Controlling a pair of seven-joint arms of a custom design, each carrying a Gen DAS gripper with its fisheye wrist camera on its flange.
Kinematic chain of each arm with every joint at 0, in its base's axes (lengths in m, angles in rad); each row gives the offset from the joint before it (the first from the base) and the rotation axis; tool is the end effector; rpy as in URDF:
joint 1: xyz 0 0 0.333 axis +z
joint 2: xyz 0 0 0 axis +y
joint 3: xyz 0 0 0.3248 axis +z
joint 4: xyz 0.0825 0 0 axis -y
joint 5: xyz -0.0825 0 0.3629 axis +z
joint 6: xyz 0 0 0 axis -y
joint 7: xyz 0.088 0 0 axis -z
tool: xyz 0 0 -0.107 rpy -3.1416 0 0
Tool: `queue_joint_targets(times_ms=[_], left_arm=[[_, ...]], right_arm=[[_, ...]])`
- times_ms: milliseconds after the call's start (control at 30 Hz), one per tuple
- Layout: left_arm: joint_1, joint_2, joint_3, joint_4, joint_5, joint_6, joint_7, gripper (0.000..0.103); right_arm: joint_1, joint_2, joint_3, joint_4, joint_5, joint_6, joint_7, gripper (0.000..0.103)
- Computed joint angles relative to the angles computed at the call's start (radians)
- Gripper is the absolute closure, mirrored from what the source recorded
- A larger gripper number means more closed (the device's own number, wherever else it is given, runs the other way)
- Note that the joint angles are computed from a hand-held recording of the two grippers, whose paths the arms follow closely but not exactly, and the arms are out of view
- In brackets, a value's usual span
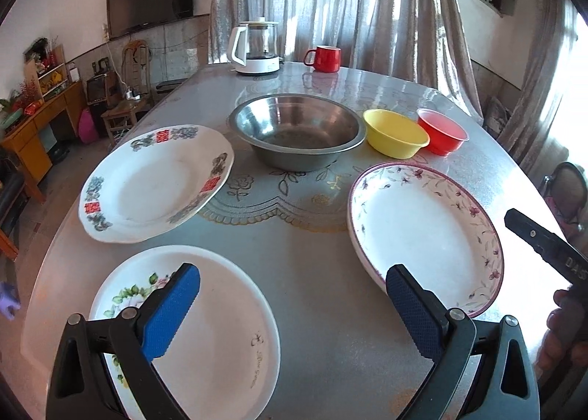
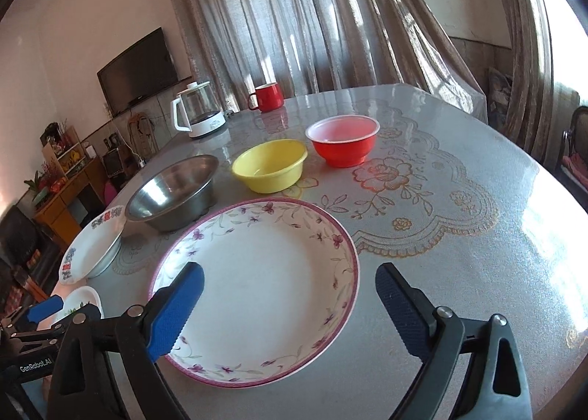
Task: Organize plates and bowls
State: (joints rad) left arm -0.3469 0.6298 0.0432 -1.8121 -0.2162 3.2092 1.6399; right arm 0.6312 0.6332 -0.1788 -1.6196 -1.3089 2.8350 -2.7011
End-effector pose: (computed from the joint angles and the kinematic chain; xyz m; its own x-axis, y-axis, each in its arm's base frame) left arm 0.6639 -0.1920 0.3059 -0.1946 -0.9787 0.0658 -0.7165 0.0960 -0.6910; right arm 0.5972 0.3699 0.3108 -0.1871 -0.9506 -0.2478 -0.5933 0.3104 -0.7428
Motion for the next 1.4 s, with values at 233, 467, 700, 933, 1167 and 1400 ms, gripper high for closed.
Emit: queue_joint_targets(times_ms=[233,467,700,933,1167,1400], left_arm=[[0.103,0.079,-0.133,0.174,0.024,-0.153,0.043,0.029],[0.079,0.194,-0.121,0.380,0.083,-0.333,0.027,0.063],[0.077,0.295,-0.135,0.542,0.135,-0.480,0.009,0.073],[0.096,0.291,-0.162,0.510,0.125,-0.427,0.027,0.077],[0.110,0.288,-0.167,0.500,0.090,-0.409,0.036,0.080],[0.142,0.268,-0.169,0.471,0.070,-0.406,0.025,0.080]], right_arm=[[-0.070,0.011,0.007,-0.036,0.116,0.066,-0.063,0.052],[-0.103,0.051,0.002,-0.046,0.267,0.177,-0.180,0.069],[-0.113,0.091,0.011,-0.031,0.374,0.250,-0.331,0.078],[-0.089,0.108,0.015,-0.004,0.450,0.225,-0.480,0.076],[-0.083,0.108,0.026,-0.003,0.557,0.205,-0.606,0.076],[-0.086,0.140,0.068,0.048,0.662,0.191,-0.751,0.077]])
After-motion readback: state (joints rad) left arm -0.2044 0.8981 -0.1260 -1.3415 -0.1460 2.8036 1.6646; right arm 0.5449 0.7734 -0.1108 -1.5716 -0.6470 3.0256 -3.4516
